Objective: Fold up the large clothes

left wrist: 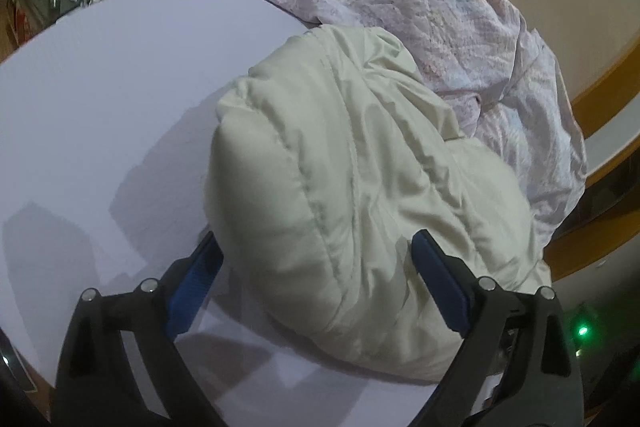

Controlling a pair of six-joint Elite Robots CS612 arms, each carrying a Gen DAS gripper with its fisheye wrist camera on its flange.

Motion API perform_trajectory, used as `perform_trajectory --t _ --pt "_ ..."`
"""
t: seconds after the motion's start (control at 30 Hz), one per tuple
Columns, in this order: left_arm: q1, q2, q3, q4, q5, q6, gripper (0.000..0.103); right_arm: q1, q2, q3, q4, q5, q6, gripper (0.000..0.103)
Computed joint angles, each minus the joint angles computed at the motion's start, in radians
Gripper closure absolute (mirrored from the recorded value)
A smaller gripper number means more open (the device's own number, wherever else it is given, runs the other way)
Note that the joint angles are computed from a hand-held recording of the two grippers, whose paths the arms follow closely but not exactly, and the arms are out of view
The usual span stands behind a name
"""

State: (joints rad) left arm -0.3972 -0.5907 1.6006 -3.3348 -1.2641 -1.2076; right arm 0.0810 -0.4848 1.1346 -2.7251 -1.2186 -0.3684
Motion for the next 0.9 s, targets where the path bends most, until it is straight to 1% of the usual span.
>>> perform_trajectory --t 0.17,0.37,0.43,0.5,0.53,0.57,0.6,0.7,0.83,0.9 --pt "0.011 0.014 -0.014 -0.030 -0.014 -0.023 0.011 -0.010 0.009 -0.020 0.053 0.049 0.016 0.071" --pt "0.023 0.047 -0.040 -0.087 -0.057 -0.064 0.017 -0.011 0.013 -0.024 0.052 0.060 0.026 0.071" --pt "0.027 0.057 -0.048 -0.109 -0.071 -0.077 0.023 -0.011 0.015 -0.027 0.051 0.061 0.027 0.071" --pt "0.028 0.056 -0.052 -0.105 -0.072 -0.078 0.037 -0.011 0.015 -0.030 0.056 0.063 0.029 0.071" --pt "0.028 0.050 -0.052 -0.093 -0.069 -0.070 0.041 -0.011 0.015 -0.029 0.057 0.064 0.031 0.071" --pt "0.028 0.044 -0.051 -0.087 -0.065 -0.062 0.050 -0.011 0.014 -0.027 0.054 0.064 0.031 0.071" --pt "0.028 0.039 -0.049 -0.083 -0.063 -0.056 0.057 -0.012 0.014 -0.027 0.055 0.065 0.031 0.071" --pt "0.025 0.017 -0.046 -0.062 -0.055 -0.015 0.066 -0.012 0.015 -0.027 0.052 0.068 0.034 0.071" --pt "0.010 -0.004 -0.047 -0.046 -0.011 0.049 0.070 -0.013 0.015 -0.026 0.051 0.075 0.036 0.071" --pt "0.003 -0.013 -0.049 -0.054 0.007 0.080 0.071 -0.014 0.017 -0.029 0.055 0.080 0.037 0.071"
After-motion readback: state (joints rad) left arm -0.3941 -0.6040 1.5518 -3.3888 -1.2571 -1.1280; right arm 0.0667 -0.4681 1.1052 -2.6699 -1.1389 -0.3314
